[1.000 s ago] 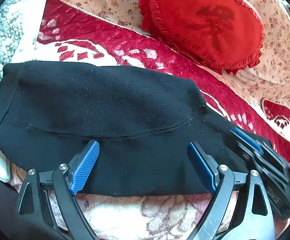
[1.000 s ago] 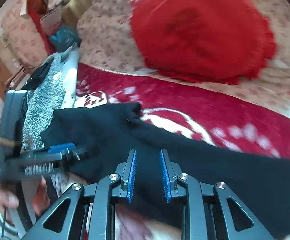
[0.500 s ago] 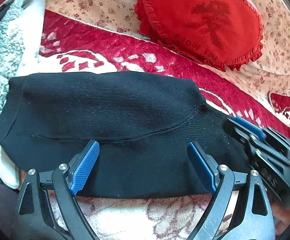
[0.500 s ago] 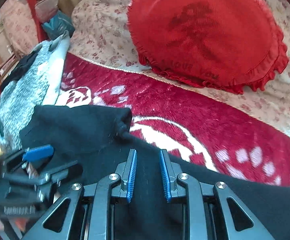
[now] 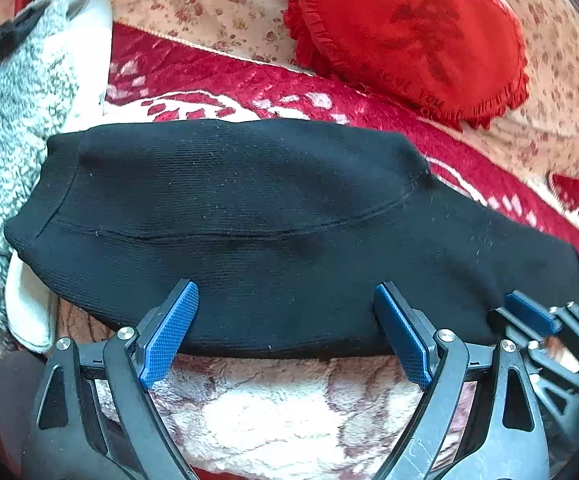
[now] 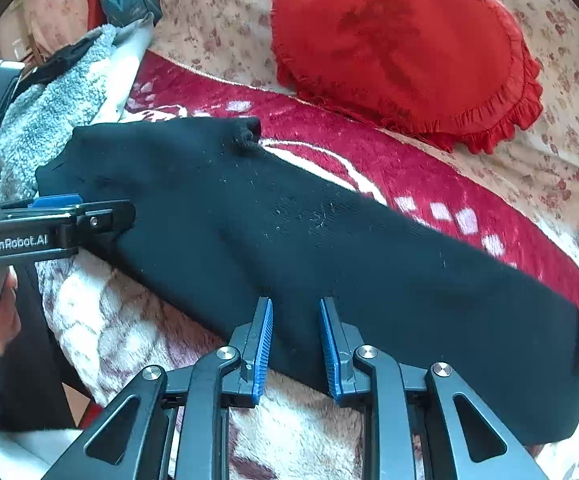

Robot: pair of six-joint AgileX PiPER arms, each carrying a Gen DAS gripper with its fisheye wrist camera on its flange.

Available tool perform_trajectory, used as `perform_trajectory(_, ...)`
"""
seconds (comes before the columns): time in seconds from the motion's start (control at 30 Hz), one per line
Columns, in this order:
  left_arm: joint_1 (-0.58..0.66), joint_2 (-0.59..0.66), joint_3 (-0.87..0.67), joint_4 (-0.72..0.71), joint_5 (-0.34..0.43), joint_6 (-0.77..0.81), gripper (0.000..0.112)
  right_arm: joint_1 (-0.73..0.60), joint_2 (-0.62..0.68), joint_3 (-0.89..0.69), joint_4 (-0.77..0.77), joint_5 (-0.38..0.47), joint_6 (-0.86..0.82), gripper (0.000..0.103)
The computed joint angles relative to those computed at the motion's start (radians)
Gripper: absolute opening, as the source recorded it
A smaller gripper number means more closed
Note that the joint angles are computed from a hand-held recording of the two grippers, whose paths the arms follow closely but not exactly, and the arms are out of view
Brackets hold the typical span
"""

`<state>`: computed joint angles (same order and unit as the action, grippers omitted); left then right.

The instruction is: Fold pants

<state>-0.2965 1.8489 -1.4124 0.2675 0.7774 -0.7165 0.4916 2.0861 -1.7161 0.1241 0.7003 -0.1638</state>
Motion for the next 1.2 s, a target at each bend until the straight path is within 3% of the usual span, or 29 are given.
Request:
perform_trajectory(0.23,-0.026,-0.021,0.007,0.003,0.005,-0.007,0.089,-0.052,-0.041,0.031,0.064,0.032,-0.007,0.022)
perform_trajectory(0.63,-0.102,-0.012,-0.047,0.030,0.038,-0.018,0.090,-0.185,-0.136,0.119,0.079,0.006,0.059,0.024)
perform_trajectory(1.0,-0.117,0.057,-0.131,-0.089,0.048,0.080,0.090,-0.237,-0.091,0.070,0.083,0.074,0.065,0.027)
perform_trajectory(1.2,-0.130,0.080,-0.198,-0.199,0.063,0.154,0.090,-0.287,-0.075,-0.001,0.014,0.108,0.111,0.034)
